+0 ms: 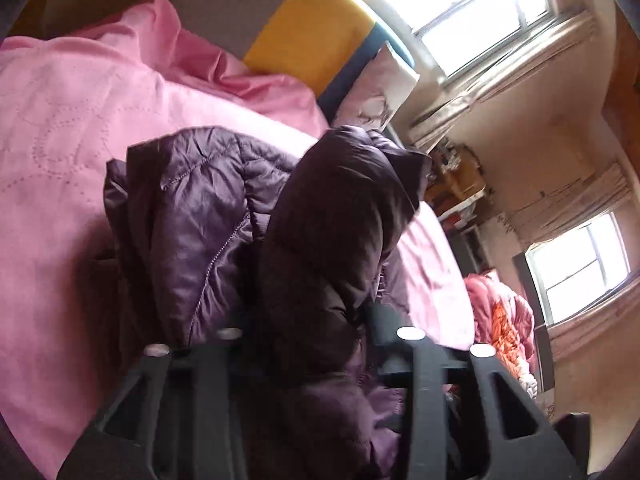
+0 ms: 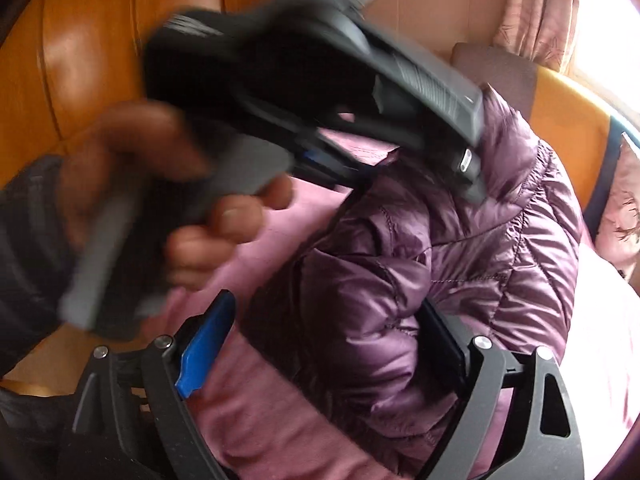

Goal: Fold large clothes
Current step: 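Lift the jacket end with the right gripper while the left gripper grasps the jacket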

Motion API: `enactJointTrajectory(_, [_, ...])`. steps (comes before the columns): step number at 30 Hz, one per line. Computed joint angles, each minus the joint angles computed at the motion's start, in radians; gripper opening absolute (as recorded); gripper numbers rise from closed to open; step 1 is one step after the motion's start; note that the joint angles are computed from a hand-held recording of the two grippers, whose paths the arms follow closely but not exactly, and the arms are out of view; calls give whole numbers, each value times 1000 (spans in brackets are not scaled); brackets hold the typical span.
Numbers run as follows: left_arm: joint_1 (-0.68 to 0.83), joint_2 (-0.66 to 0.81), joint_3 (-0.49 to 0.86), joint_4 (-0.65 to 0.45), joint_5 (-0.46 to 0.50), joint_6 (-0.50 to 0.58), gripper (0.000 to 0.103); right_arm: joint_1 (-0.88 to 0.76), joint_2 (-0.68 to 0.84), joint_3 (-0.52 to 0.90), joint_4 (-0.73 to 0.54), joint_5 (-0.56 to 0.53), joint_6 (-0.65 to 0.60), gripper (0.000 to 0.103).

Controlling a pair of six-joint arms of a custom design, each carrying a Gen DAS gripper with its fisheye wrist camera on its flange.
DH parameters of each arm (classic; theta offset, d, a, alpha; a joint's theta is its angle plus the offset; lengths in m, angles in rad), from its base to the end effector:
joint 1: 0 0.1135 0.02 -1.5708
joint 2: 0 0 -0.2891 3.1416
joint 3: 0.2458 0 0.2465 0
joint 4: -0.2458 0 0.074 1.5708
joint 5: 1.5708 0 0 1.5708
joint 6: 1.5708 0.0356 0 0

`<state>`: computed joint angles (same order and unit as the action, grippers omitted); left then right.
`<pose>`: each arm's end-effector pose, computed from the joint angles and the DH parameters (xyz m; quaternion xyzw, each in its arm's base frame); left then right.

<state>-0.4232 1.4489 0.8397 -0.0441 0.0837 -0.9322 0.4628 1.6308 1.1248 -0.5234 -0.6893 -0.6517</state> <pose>0.2743 -0.1268 0.2463 -0.2076 0.8716 -0.3066 0.3211 0.2832 0.1666 0.2517 -0.5563 0.7219 0.3004 0.2813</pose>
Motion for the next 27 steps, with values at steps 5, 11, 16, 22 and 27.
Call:
enactJointTrajectory(5, [17, -18, -13, 2, 19, -14, 31, -261, 127, 232, -413, -269, -228, 83])
enactJointTrajectory(11, [24, 5, 23, -56, 3, 3, 25, -325, 184, 210, -225, -121, -140, 61])
enactJointTrajectory(16, [11, 3, 44, -161, -57, 3, 21, -255, 166, 103, -87, -69, -73, 61])
enactJointTrajectory(22, [27, 11, -74, -151, -93, -86, 24, -122, 133, -54, 150, 85, 4, 61])
enactJointTrajectory(27, [-37, 37, -135, -95, -211, -132, 24, -88, 161, -83, 220, 143, -30, 61])
